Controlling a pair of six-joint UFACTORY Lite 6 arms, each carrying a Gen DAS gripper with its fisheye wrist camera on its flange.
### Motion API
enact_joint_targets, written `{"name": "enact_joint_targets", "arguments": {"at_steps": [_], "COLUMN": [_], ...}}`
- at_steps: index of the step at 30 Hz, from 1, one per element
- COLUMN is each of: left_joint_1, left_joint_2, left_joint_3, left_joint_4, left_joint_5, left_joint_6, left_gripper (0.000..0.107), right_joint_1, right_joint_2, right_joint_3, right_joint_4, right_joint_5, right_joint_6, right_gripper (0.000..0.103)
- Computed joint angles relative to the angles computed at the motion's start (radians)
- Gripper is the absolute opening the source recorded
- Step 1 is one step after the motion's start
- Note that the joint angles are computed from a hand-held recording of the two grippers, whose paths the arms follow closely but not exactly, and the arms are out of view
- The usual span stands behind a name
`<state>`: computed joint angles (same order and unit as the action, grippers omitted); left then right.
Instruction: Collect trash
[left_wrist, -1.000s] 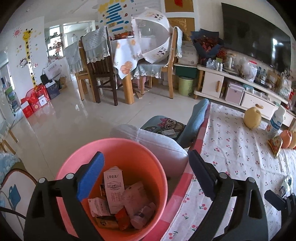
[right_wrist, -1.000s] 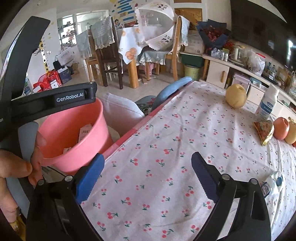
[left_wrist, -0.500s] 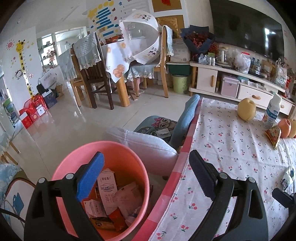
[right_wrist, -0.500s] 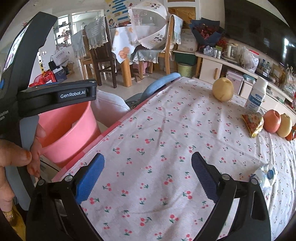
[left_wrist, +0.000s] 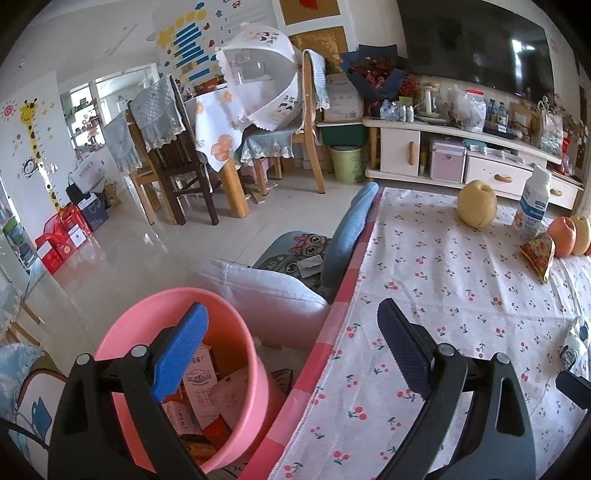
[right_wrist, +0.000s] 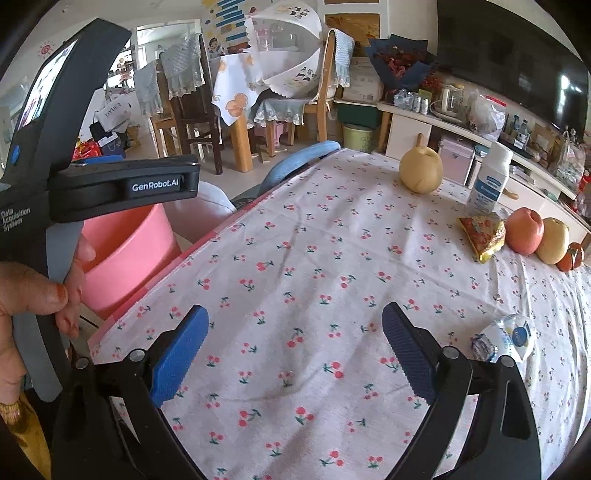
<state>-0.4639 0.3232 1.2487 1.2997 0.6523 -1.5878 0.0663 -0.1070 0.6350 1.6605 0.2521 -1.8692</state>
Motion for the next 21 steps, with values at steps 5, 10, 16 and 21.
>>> {"name": "enact_joint_targets", "arguments": {"at_steps": [5, 10, 16, 21], "left_joint_1": [-0.034, -0.062, -0.092, -0.118], "left_joint_2": [0.038, 0.076, 0.110, 0.140], "left_joint_3": [0.038, 0.081, 0.117, 0.154], "left_joint_4": [-0.004, -0.017, -0.023, -0.025], "left_joint_5": [0.024, 0.046, 0.068, 0.088], "left_joint_6": [0.006, 0.026, 0.042, 0.054], "left_gripper": [0.094, 0.094, 0.094, 0.094], "right_joint_1": [-0.042, -0.095, -0.168, -0.226], "right_joint_2": [-0.021, -0.032, -0.035, -0.021], "right_joint_3": [-0.028, -0.046, -0.053, -0.043], "right_joint_4": [0.016, 0.013, -0.020, -0.060], "right_joint_5": [0.011, 0.036, 0.077, 0.110], "right_joint_6": [-0.061, -0.097, -0.097, -0.087], "right_gripper": [0.094, 0.094, 0.094, 0.094]}}
